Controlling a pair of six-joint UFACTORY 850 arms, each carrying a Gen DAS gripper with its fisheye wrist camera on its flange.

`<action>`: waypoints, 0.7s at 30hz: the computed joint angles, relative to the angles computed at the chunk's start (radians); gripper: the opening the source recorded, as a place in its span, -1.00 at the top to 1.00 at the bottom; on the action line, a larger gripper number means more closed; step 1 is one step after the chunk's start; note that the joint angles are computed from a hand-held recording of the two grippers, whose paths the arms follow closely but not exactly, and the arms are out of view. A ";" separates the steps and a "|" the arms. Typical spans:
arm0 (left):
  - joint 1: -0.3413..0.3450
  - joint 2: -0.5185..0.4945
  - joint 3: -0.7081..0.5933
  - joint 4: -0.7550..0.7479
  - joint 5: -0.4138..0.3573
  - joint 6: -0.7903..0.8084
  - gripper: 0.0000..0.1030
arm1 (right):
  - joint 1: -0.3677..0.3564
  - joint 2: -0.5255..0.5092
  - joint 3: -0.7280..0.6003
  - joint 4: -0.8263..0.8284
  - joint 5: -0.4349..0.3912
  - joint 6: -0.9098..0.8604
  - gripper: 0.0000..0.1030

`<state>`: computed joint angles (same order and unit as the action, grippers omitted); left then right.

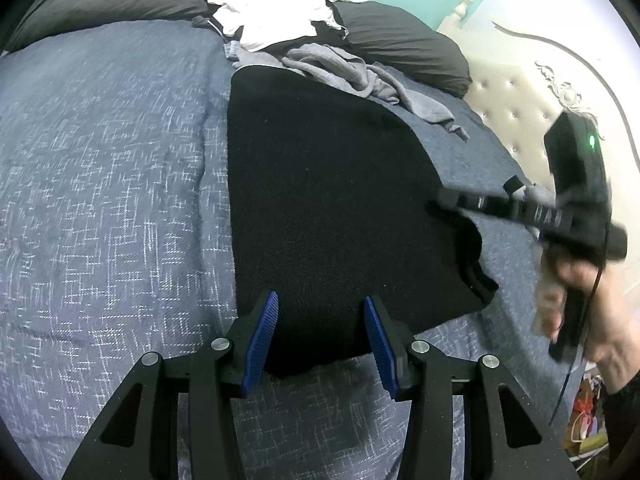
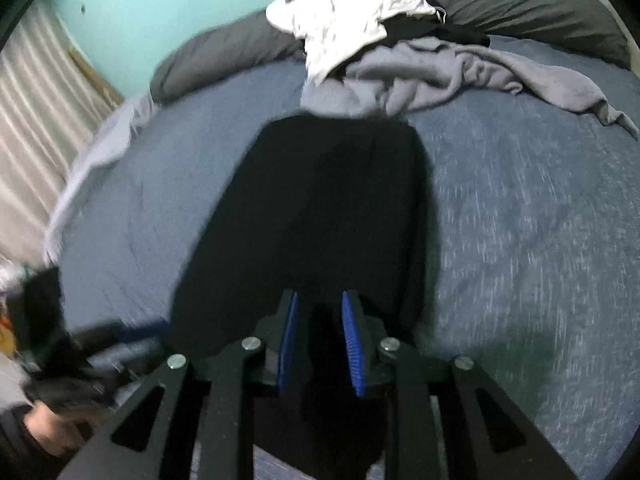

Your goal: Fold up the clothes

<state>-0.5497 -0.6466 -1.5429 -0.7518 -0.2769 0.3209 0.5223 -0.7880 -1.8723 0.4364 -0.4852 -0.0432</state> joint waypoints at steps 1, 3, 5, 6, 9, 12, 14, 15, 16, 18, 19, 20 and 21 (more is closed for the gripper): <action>-0.001 0.000 -0.002 0.013 -0.001 -0.015 0.08 | -0.002 0.008 0.020 -0.011 0.013 0.025 0.56; -0.002 -0.001 -0.005 0.043 -0.004 -0.047 0.08 | -0.008 0.026 0.059 -0.030 0.041 0.073 0.56; -0.002 -0.001 -0.005 0.052 -0.005 -0.058 0.08 | -0.020 0.056 0.109 0.004 0.077 0.085 0.56; -0.002 -0.001 -0.005 0.057 -0.005 -0.063 0.08 | -0.025 0.072 0.133 0.024 0.095 0.084 0.56; -0.002 -0.001 -0.006 0.071 -0.005 -0.081 0.08 | -0.023 0.131 0.202 0.156 0.145 -0.038 0.56; -0.005 -0.002 -0.011 0.104 -0.007 -0.116 0.07 | -0.014 0.162 0.237 0.367 0.136 -0.248 0.56; -0.005 -0.002 -0.013 0.113 -0.011 -0.132 0.07 | -0.006 0.147 0.223 0.396 0.076 -0.288 0.56; -0.004 -0.002 -0.014 0.117 -0.013 -0.138 0.07 | 0.001 0.135 0.209 0.365 0.041 -0.265 0.56; -0.004 -0.003 -0.014 0.121 -0.015 -0.144 0.07 | 0.008 0.124 0.201 0.292 0.030 -0.208 0.56; -0.004 -0.003 -0.015 0.127 -0.018 -0.153 0.07 | 0.017 0.114 0.197 0.153 0.021 -0.081 0.57; -0.005 -0.003 -0.016 0.131 -0.020 -0.159 0.07 | 0.015 0.121 0.213 0.110 0.034 -0.028 0.58; -0.005 -0.003 -0.016 0.136 -0.021 -0.163 0.07 | 0.012 0.129 0.229 0.068 0.045 0.026 0.66; -0.005 -0.002 -0.016 0.140 -0.023 -0.167 0.07 | 0.008 0.140 0.249 0.036 0.058 0.078 0.66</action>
